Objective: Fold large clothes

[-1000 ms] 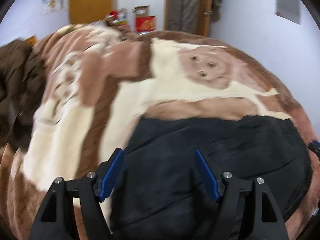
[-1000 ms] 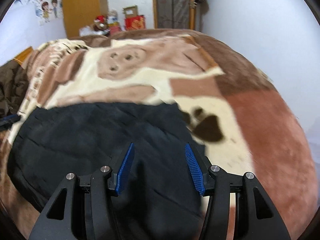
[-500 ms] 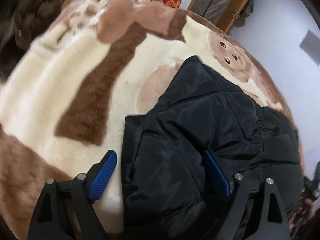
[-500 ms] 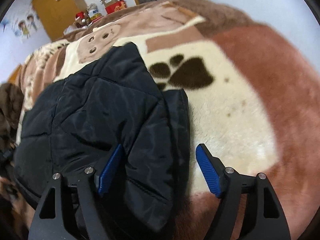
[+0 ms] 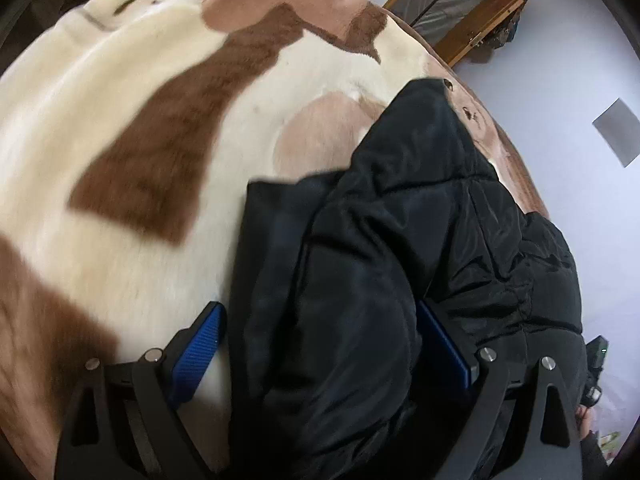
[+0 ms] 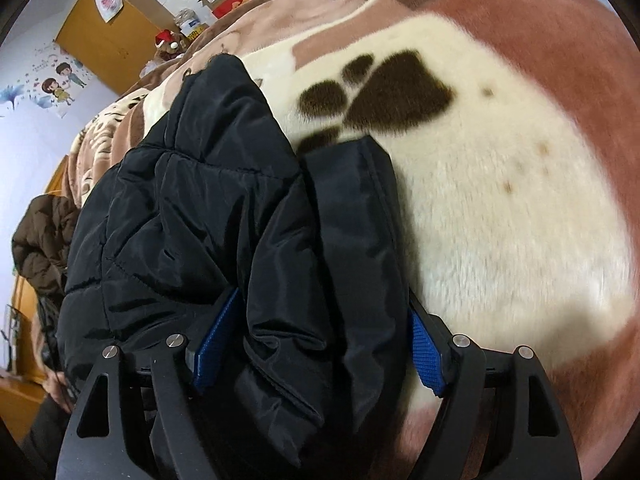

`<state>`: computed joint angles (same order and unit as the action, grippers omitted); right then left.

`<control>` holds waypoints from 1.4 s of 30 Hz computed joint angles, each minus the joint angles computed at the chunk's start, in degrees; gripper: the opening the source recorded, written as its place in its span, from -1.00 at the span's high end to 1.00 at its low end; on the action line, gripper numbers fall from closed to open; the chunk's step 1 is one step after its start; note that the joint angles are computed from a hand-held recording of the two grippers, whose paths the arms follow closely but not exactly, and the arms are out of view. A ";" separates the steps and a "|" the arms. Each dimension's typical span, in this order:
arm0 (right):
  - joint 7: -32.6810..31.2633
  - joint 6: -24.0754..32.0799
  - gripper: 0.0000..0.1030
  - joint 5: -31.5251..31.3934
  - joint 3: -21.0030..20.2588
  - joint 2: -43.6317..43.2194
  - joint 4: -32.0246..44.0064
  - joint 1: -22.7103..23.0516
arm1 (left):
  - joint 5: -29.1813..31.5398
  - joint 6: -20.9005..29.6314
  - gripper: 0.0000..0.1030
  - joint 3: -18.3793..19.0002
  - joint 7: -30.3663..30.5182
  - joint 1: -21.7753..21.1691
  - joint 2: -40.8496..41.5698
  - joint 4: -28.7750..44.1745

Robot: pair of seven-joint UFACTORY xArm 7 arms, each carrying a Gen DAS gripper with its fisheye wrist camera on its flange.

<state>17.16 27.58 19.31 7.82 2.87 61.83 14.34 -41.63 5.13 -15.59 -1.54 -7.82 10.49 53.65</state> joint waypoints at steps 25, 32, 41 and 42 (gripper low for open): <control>2.86 4.79 0.49 -5.30 0.31 1.68 7.45 1.28 | 14.28 9.42 0.39 6.82 -7.20 -5.06 -0.82 7.50; 3.14 6.54 0.53 -6.90 0.57 -4.91 6.37 2.07 | 21.82 10.55 0.44 7.54 -12.20 -5.98 -10.49 3.86; 2.87 6.68 0.53 -5.13 0.65 -10.20 3.65 3.42 | 24.25 10.87 0.44 8.83 -16.00 -8.09 -19.75 -3.07; 2.82 6.70 0.53 -4.89 0.59 -10.07 3.80 3.51 | 24.60 11.08 0.44 9.02 -16.28 -8.12 -20.03 -3.16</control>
